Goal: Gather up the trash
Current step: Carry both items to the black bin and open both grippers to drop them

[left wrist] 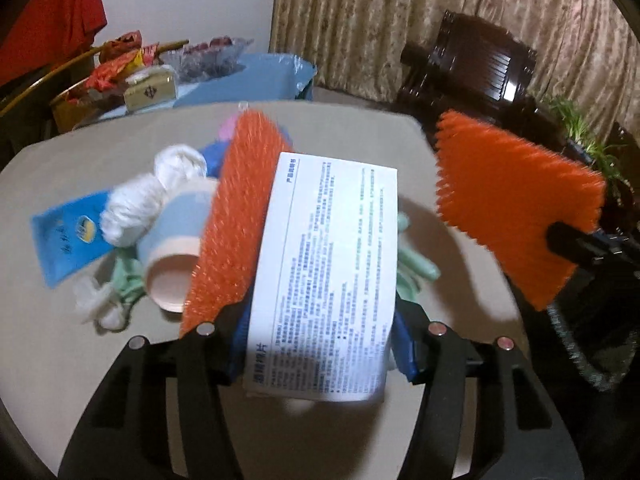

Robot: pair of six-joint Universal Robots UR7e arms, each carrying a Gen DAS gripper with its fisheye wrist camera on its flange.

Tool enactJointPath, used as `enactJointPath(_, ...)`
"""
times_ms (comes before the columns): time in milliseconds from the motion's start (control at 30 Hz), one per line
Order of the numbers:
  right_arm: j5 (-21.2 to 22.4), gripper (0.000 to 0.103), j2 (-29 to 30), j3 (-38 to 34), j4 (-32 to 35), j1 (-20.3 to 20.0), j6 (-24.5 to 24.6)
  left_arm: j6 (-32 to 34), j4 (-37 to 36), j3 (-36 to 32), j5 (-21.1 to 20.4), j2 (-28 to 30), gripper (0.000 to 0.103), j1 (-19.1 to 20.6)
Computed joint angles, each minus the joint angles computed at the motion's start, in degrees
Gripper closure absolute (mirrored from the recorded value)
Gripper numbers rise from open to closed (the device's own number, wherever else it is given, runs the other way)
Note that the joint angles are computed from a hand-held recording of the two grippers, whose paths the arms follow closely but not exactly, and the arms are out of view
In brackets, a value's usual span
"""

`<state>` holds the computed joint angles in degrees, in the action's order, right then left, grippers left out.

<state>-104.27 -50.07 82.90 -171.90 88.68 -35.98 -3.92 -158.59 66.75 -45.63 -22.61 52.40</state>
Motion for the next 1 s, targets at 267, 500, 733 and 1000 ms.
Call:
enactJointPath(267, 2.8, 0.089, -3.0, 2.6, -3.1, 0.5, 0.1, 1.3, -4.7, 3.7, -1.1, -3.3, 0.048, -3.0)
enactJointPath(500, 2.1, 0.089, -7.9, 6.6, -7.1, -0.2, 1.3, 3.2, -4.2, 1.7, -2.9, -2.3, 0.048, -5.3)
enactJointPath(733, -1.0, 0.089, -12.9, 10.9, -11.1, -2.3, 2.4, 4.9, -1.3, -3.1, -8.6, 1.6, 0.048, -7.1)
enactJointPath(1000, -4.7, 0.089, -16.2, 13.5, -14.7, -5.7, 3.8, 6.5, 5.9, -14.5, -15.3, 10.1, 0.048, -8.3)
